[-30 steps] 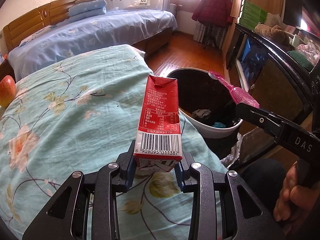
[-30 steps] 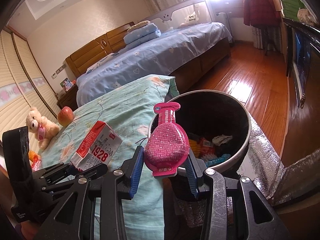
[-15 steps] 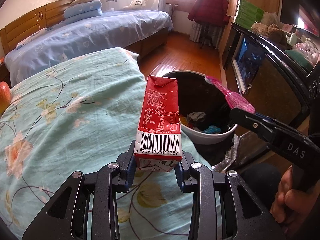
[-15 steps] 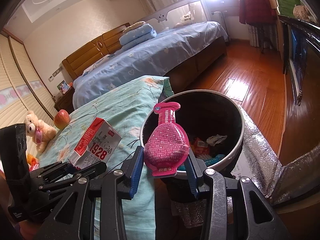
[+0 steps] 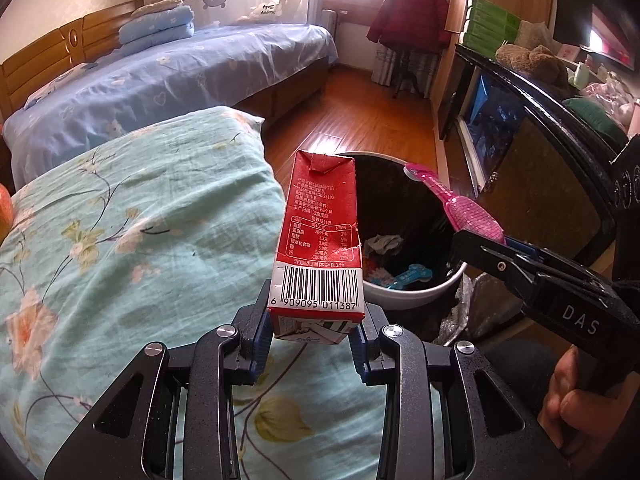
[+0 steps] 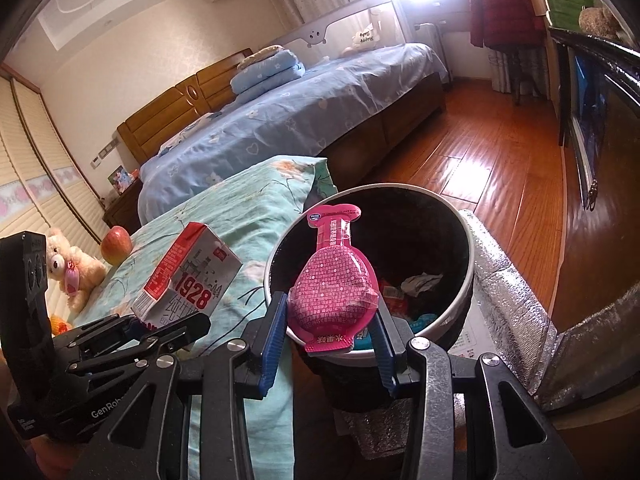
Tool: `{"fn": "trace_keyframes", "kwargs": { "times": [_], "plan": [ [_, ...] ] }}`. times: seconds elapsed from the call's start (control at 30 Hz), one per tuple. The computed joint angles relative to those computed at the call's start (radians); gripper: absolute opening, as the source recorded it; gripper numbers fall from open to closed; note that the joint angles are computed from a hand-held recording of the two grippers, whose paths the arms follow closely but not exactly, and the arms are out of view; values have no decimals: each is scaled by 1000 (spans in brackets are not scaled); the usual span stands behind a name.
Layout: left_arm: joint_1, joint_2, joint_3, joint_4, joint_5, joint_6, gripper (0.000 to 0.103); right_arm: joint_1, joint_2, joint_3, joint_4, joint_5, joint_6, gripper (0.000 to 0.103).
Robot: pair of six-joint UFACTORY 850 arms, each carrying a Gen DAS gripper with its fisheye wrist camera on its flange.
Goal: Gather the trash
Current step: 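Lift the milk carton and pink brush and carry both over the bin, then lower both held items into the bin and open both tools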
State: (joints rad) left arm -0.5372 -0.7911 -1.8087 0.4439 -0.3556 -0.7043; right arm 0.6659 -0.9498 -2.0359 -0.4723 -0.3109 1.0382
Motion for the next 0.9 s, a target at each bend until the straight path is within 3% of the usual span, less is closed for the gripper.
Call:
{"fn": "trace_keyframes", "kwargs": {
  "times": [0.9],
  "plan": [
    [-2,-110,-191,-57,-77,96,31,-42,-53,-79,78,-33,-81,41]
  ]
}}
